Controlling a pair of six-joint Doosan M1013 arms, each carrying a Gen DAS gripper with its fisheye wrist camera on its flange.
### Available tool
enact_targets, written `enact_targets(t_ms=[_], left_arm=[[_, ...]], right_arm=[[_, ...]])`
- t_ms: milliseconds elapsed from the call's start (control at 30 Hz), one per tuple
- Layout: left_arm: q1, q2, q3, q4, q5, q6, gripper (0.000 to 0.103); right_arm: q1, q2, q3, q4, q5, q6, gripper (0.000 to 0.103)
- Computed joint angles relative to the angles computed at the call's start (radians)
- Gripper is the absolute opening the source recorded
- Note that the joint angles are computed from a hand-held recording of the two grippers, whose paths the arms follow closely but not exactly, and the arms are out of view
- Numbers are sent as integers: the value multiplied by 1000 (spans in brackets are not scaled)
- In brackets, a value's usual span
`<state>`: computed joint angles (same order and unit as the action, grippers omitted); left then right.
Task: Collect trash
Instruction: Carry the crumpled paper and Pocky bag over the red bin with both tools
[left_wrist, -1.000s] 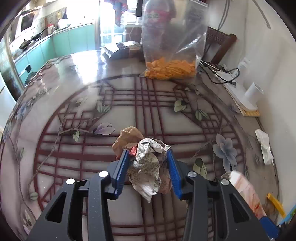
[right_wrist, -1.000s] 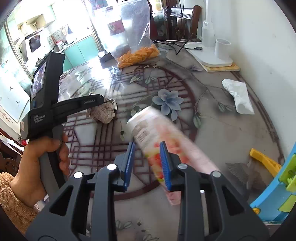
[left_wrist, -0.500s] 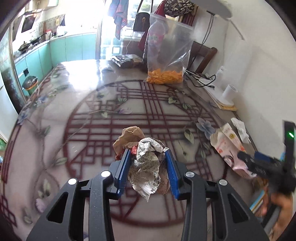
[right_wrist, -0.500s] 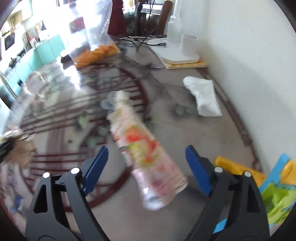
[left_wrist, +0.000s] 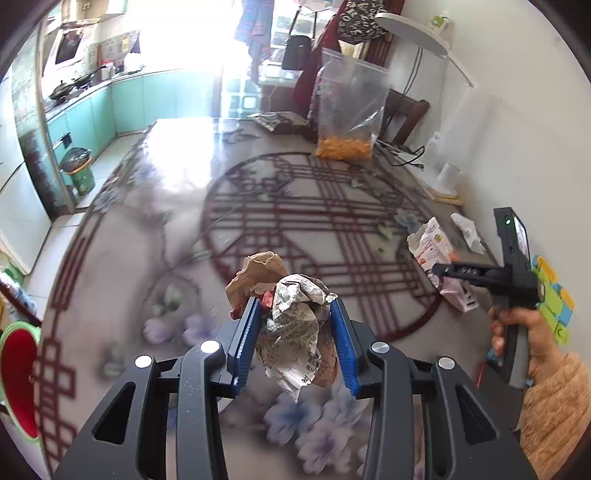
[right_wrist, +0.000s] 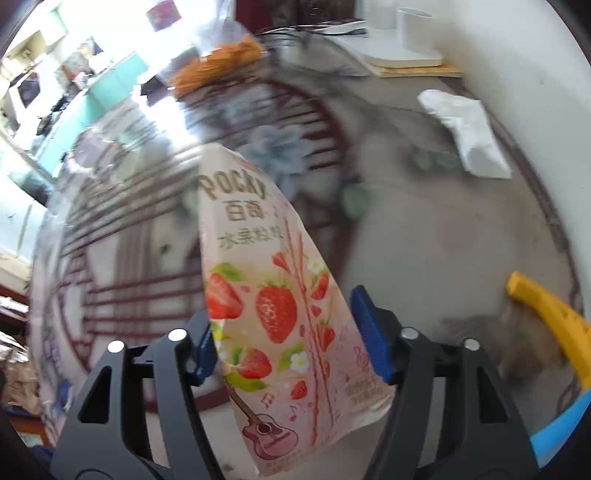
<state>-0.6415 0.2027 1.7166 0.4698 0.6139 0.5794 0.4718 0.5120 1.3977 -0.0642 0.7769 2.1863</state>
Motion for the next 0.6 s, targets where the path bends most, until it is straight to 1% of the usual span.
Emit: enact_targets(t_ms=[33, 67, 100, 133, 233, 300, 333, 367, 433, 500, 600], left_arm=[[-3, -13, 15, 15, 14, -16, 37], [-6, -28, 33, 32, 31, -34, 37], [-10, -44, 52, 50, 51, -54, 37], [-12, -62, 73, 61, 64, -70, 37], [-7, -103, 121, 44, 89, -100, 37], [-2, -130, 153, 31, 102, -129, 37], [1, -144, 169, 32, 103, -144, 37], [1, -160, 186, 44, 108, -166, 37], [-3, -179, 207, 73, 123, -192, 37], [-1, -194, 222, 80, 135, -202, 37], [9, -219, 248, 77, 128, -211, 37]], right_arm=[[1, -7, 10, 39, -17, -29, 53], [4, -14, 18, 64, -29, -47, 45], [12, -23, 27, 65, -35, -58, 34], [24, -31, 30, 42, -41, -53, 30], [51, -36, 19, 11, -13, -58, 30], [63, -36, 22, 37, -2, -72, 29], [71, -41, 35, 62, -11, -83, 29], [76, -45, 39, 59, -10, -82, 29], [80, -60, 60, 131, -29, -114, 29], [86, -85, 95, 213, -68, -135, 29], [111, -113, 125, 225, -108, -113, 29]])
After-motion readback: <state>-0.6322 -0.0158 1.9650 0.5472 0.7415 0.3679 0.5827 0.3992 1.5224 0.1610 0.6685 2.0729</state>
